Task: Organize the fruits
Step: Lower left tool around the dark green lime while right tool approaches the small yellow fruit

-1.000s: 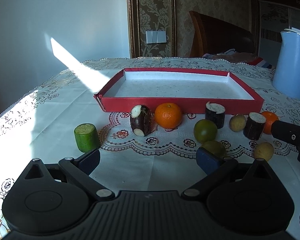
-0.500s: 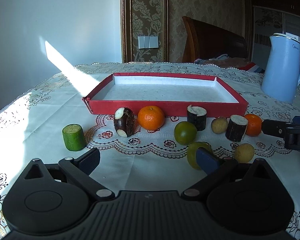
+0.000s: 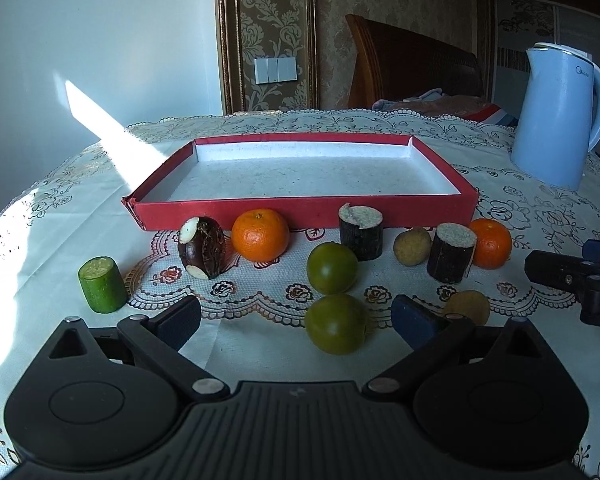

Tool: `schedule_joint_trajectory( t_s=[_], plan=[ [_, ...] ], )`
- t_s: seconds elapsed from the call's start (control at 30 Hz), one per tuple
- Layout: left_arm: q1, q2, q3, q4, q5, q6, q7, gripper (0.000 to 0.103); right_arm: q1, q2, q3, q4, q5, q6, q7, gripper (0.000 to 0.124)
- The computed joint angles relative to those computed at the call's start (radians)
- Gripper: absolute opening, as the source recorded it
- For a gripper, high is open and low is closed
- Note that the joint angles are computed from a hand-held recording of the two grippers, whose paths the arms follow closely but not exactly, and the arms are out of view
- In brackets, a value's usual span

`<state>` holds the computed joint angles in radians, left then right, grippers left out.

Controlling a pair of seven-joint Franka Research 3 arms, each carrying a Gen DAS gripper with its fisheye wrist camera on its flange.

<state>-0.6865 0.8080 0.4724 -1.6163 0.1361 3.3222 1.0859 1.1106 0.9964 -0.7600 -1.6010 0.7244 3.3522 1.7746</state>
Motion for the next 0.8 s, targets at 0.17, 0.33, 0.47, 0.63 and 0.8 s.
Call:
schedule_joint_trajectory(
  t_s=[0.17,0.33,0.47,0.63,0.8],
  plan=[
    [0.128,-0.011,-0.148,0.053,0.074,-0.074,0.008,0.067,-0.019,-0.025,0.043,-0.004,-0.011,0.014,-0.028,0.080],
    [0.168,-0.028,-0.194,0.026,0.133,-0.020,0.003,0.040,-0.006,-0.017,0.039,0.012,-0.019,0.000,-0.050,0.074],
    [0.150,-0.041,-0.174,-0.008,0.125,0.014,0.021,0.033,-0.028,-0.022,0.074,0.041,-0.053,-0.015,-0.071,0.072],
    [0.194,-0.061,-0.218,-0.037,0.108,0.037,0.064,0.033,-0.040,-0.019,0.087,0.073,-0.094,-0.041,-0.057,0.072],
    [0.315,-0.084,-0.346,-0.072,0.129,0.072,0.122,0.033,-0.033,0.000,0.061,0.105,-0.162,-0.103,-0.001,0.072]
  ],
)
